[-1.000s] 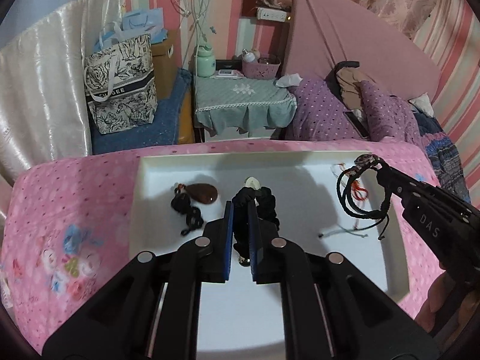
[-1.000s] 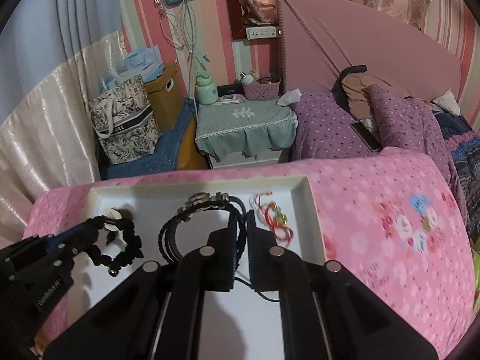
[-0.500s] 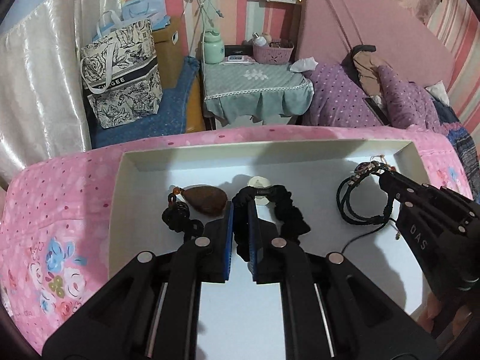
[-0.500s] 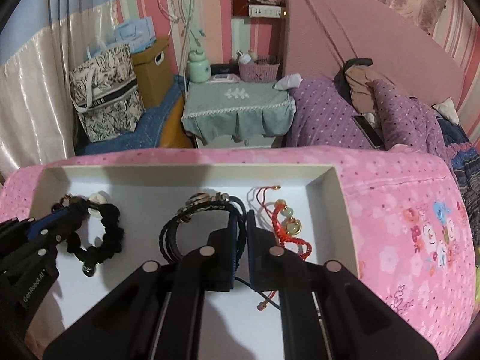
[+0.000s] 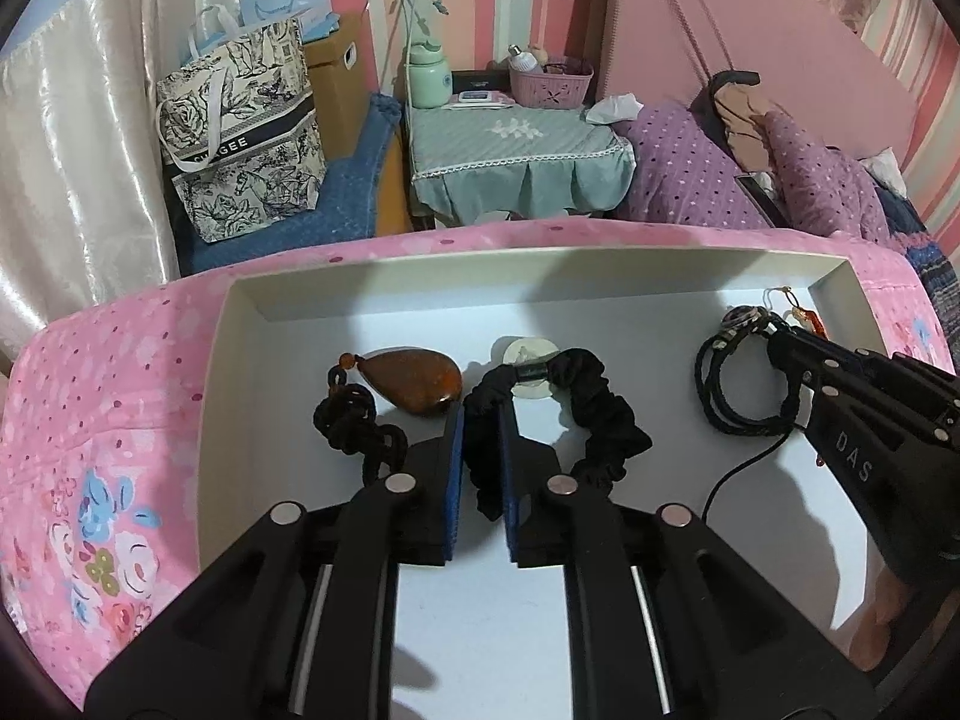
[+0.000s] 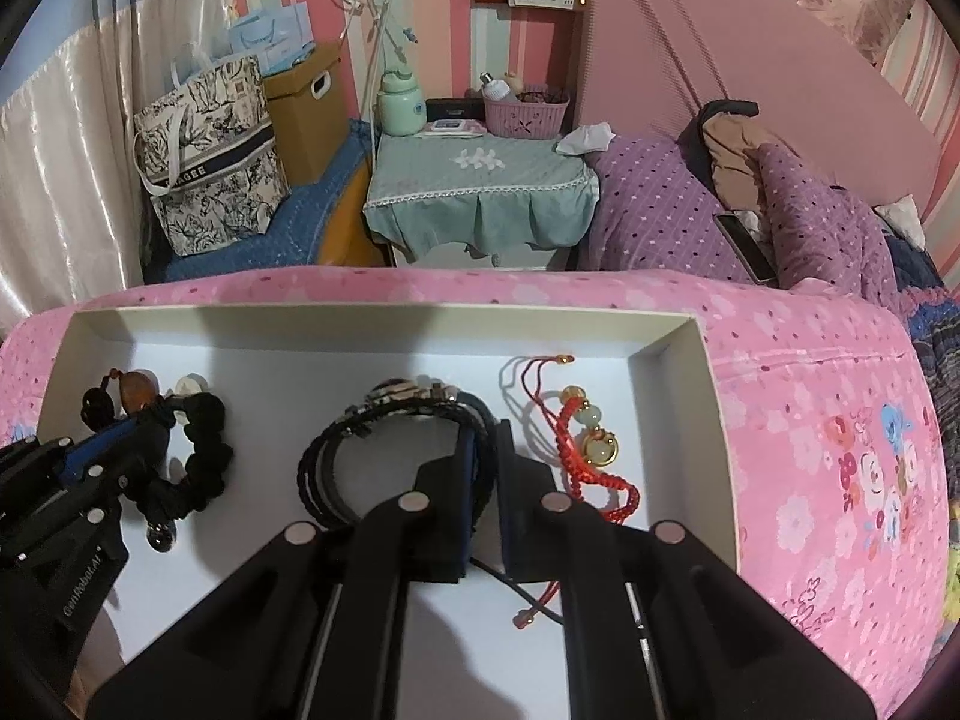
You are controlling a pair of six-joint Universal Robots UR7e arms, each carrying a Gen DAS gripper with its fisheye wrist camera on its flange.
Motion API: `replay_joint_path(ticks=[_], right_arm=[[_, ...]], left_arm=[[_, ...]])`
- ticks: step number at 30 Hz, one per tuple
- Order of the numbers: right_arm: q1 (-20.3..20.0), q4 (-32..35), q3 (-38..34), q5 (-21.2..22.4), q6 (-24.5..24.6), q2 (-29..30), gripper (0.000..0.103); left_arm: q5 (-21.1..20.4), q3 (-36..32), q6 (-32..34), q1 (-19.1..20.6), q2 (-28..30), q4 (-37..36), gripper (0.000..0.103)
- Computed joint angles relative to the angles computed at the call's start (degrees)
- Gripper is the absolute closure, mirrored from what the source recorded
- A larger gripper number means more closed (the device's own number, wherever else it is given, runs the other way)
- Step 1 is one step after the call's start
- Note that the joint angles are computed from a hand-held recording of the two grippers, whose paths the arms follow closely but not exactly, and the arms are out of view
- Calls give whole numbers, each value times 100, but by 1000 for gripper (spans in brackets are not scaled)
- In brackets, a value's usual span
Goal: Organize jewelry
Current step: 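Open the left tool over the tray while the right tool releases the braided bracelet, then move the left tool to the orange gourd pendant while the right tool reaches the wooden bead bracelet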
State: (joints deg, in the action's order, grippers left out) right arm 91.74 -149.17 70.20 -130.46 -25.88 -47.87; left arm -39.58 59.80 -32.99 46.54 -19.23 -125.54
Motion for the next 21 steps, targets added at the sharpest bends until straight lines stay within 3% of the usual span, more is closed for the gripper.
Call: replay_joint_path(ticks=[4,6,7,10,13,15,17,21], right_arm=[[22,265,-7,103,153,-109,93],[54,172,82,95,124,-209,68],[77,62,159,105,122,-284,48],[111,103,301,217,157,-504,45],[134,238,434,338,249,-738,43],[157,188,656,447,289,-1013,28],[184,62,894,461,278,-1255,19],[234,128,1342,384,322,-1774,19]], left_arm=[[24,184,-6,-107,-135,-114,65],[104,305,18,-203,-233,-190,51],[151,373,39,-260,-292,-250,43],[265,652,54,-404,-513,-454,23],[388,957,-78,-537,-773,-431,17],[476,1156,-238,-614,-953,-297,7],[586,1486,-450,-723,-1210,-238,5],[637,2140,-912,-949,-1727,-9,3]])
